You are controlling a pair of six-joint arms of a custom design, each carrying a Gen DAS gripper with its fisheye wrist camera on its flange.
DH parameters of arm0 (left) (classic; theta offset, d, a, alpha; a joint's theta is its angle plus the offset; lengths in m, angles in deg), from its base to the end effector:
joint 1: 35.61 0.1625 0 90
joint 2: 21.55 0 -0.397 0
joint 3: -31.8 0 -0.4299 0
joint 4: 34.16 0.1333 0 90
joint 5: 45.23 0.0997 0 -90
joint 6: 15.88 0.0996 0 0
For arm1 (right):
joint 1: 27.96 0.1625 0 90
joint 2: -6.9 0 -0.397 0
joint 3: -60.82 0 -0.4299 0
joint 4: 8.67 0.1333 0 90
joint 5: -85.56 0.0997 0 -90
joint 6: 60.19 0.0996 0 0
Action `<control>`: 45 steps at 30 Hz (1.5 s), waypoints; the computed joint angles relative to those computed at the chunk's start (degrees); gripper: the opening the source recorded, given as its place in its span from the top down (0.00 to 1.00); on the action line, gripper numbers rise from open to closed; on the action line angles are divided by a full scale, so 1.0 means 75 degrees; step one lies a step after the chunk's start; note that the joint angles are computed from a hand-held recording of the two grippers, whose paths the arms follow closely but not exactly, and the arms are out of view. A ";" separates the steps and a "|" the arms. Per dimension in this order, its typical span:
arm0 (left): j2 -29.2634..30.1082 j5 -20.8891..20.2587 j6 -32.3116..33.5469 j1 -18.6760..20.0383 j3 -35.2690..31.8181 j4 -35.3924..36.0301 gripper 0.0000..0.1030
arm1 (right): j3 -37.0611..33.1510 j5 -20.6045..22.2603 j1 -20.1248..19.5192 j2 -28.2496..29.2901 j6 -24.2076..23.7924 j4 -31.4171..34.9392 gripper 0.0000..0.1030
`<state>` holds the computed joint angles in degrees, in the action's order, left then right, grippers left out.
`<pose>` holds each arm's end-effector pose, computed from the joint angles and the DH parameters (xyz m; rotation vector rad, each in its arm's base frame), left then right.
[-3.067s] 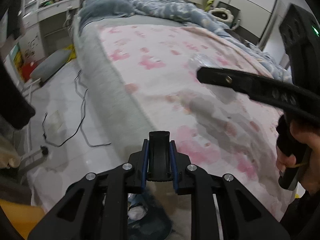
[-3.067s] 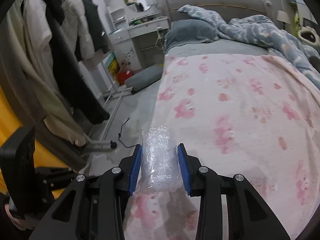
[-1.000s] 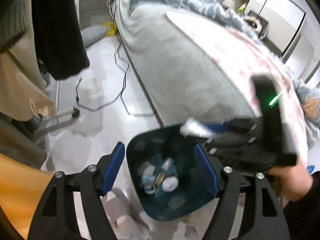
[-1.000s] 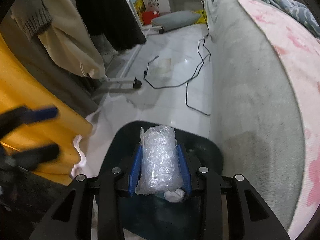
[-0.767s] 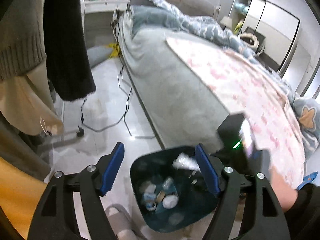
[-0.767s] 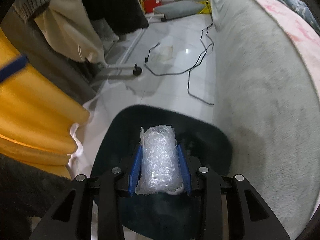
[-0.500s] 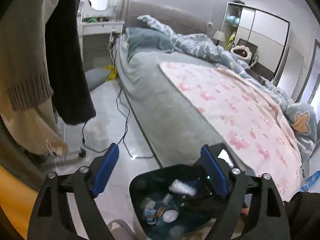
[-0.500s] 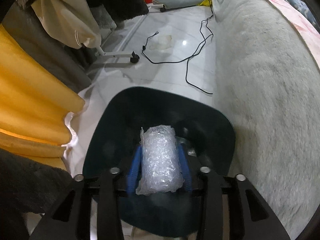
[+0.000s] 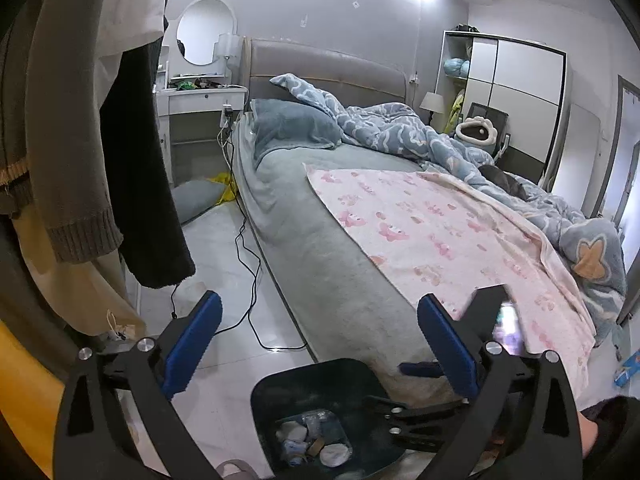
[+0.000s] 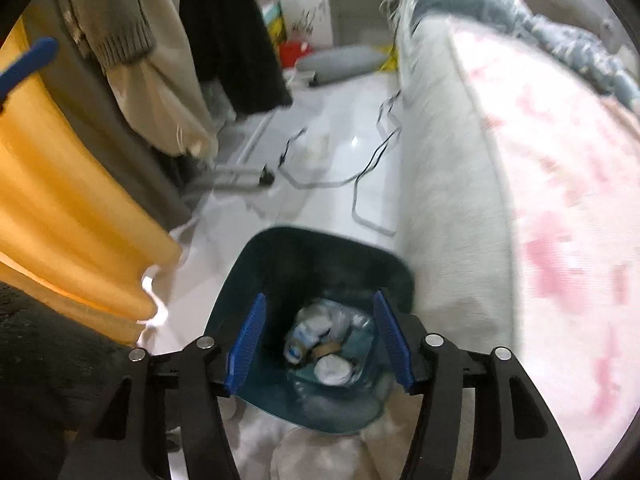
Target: Collect trash
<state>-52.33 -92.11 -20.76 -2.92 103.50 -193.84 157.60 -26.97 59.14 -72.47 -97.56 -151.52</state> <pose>-0.5547 -0.5952 0.0683 0.8905 2.3906 -1.0752 0.0637 -0.6220 0.4069 0.5907 -2.4427 0.5804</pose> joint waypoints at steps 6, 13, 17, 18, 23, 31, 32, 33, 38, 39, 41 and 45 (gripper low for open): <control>0.0161 0.0567 -0.0376 -0.0266 0.0096 0.0097 0.03 | 0.0540 0.0274 0.0006 -0.0882 -0.0370 -0.1036 0.37; 0.0228 0.0880 -0.0075 -0.0529 0.0345 -0.0386 0.03 | 0.1010 0.0687 -0.0112 -0.1849 -0.0487 -0.2082 0.26; 0.0180 0.1033 -0.0147 -0.0629 0.0530 -0.0601 0.03 | 0.1174 0.0875 -0.0209 -0.2310 -0.0517 -0.2348 0.17; 0.0192 0.1052 -0.0200 -0.0650 0.0529 -0.0598 0.03 | 0.1218 0.0875 -0.0252 -0.2466 -0.0534 -0.2406 0.14; 0.0210 0.1388 -0.0283 -0.0825 0.0643 -0.0778 0.03 | 0.1430 0.0806 -0.0436 -0.3050 -0.0494 -0.2631 0.05; 0.0170 0.1479 -0.0004 -0.1085 0.0908 -0.1038 0.03 | 0.1776 0.0834 -0.0738 -0.3934 -0.0674 -0.2786 0.03; 0.0165 0.1497 0.0091 -0.1109 0.0939 -0.1069 0.03 | 0.1795 0.0884 -0.0784 -0.4037 -0.0701 -0.2735 0.03; 0.0145 0.1496 0.0130 -0.1119 0.0973 -0.1072 0.03 | 0.1829 0.0965 -0.0847 -0.4141 -0.0726 -0.2713 0.03; -0.0009 0.1525 -0.0179 -0.1087 0.1105 -0.0809 0.03 | 0.2023 0.1543 -0.1337 -0.4564 -0.0680 -0.2548 0.03; -0.0027 0.1527 -0.0251 -0.1089 0.1121 -0.0774 0.03 | 0.2043 0.1815 -0.1457 -0.4661 -0.0628 -0.2445 0.03; -0.0093 0.1475 -0.0398 -0.1068 0.1161 -0.0714 0.03 | 0.2084 0.2119 -0.1581 -0.4773 -0.0639 -0.2404 0.03; -0.0146 0.1406 -0.0400 -0.1046 0.1218 -0.0749 0.03 | 0.2039 0.2419 -0.1736 -0.4827 -0.0726 -0.2060 0.03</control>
